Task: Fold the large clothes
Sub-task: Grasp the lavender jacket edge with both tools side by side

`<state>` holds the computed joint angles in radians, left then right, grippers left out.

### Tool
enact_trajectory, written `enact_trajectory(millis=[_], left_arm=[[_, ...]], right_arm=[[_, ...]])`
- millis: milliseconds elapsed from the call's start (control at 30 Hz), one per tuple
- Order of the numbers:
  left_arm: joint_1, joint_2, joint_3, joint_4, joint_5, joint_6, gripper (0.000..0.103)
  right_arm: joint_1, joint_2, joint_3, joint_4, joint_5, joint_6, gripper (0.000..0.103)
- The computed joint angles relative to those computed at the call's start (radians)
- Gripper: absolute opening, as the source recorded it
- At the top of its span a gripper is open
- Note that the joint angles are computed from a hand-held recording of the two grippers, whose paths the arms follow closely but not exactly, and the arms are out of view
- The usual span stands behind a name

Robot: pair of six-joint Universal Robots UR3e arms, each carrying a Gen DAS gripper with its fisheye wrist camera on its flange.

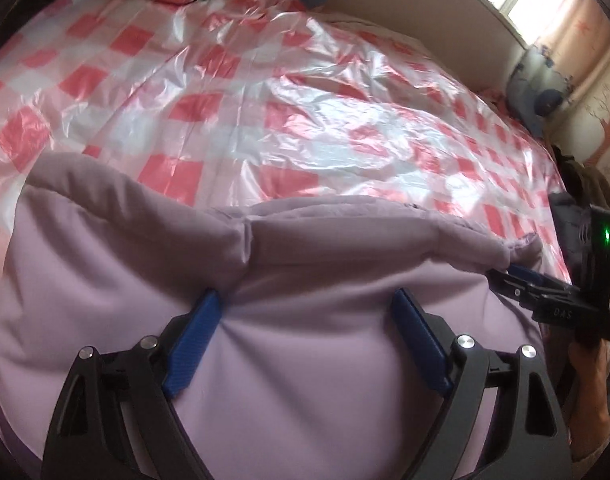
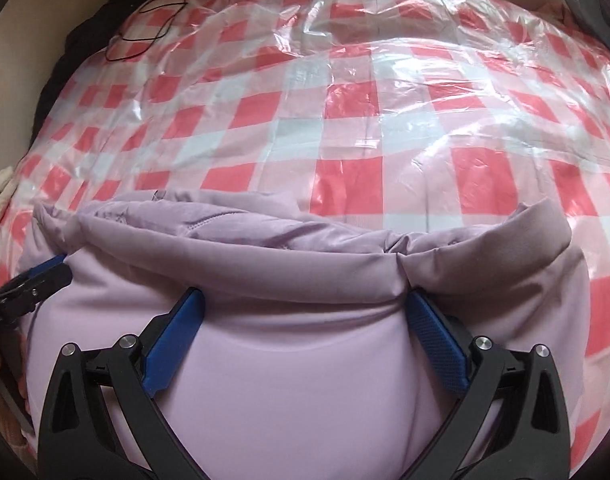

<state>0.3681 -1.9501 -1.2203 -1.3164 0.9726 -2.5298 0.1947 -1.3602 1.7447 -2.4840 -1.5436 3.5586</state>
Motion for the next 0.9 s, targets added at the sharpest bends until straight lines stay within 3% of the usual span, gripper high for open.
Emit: enact_trajectory(millis=[133, 167, 233, 333, 433, 500, 633, 767, 833, 900], left_arm=[[-0.036, -0.015, 0.063, -0.044, 0.074, -0.029, 0.084], [-0.038, -0.004, 0.075, -0.047, 0.069, -0.057, 0.084], [0.003, 0.06, 0.057, -0.068, -0.034, -0.042, 0.084], [-0.032, 0.056, 0.077, -0.035, 0.006, -0.054, 0.084], [-0.082, -0.04, 0.108, 0.011, 0.084, -0.114, 0.084], [-0.104, -0.102, 0.113, 0.051, 0.112, -0.14, 0.085], [-0.14, -0.091, 0.044, 0.152, 0.163, -0.137, 0.09], [-0.063, -0.004, 0.066, -0.008, 0.083, -0.08, 0.09], [0.062, 0.154, -0.019, -0.101, -0.032, 0.032, 0.09], [0.157, 0.27, -0.097, -0.153, -0.08, 0.137, 0.09]], right_arm=[[-0.01, 0.044, -0.117, 0.129, 0.002, 0.006, 0.097], [0.017, 0.021, -0.129, 0.126, -0.046, 0.035, 0.097], [0.037, -0.01, -0.116, 0.055, -0.029, 0.034, 0.097], [0.081, 0.087, -0.266, 0.152, -0.083, 0.004, 0.097], [0.043, 0.156, -0.26, 0.115, -0.041, 0.0, 0.097], [-0.028, 0.169, -0.179, 0.018, 0.072, 0.026, 0.097], [-0.078, 0.184, -0.172, 0.015, 0.134, 0.022, 0.097], [-0.07, -0.037, -0.038, 0.019, 0.124, 0.027, 0.096], [-0.052, -0.204, 0.05, 0.034, 0.11, -0.001, 0.096], [-0.008, -0.325, 0.1, 0.092, 0.036, -0.028, 0.096]])
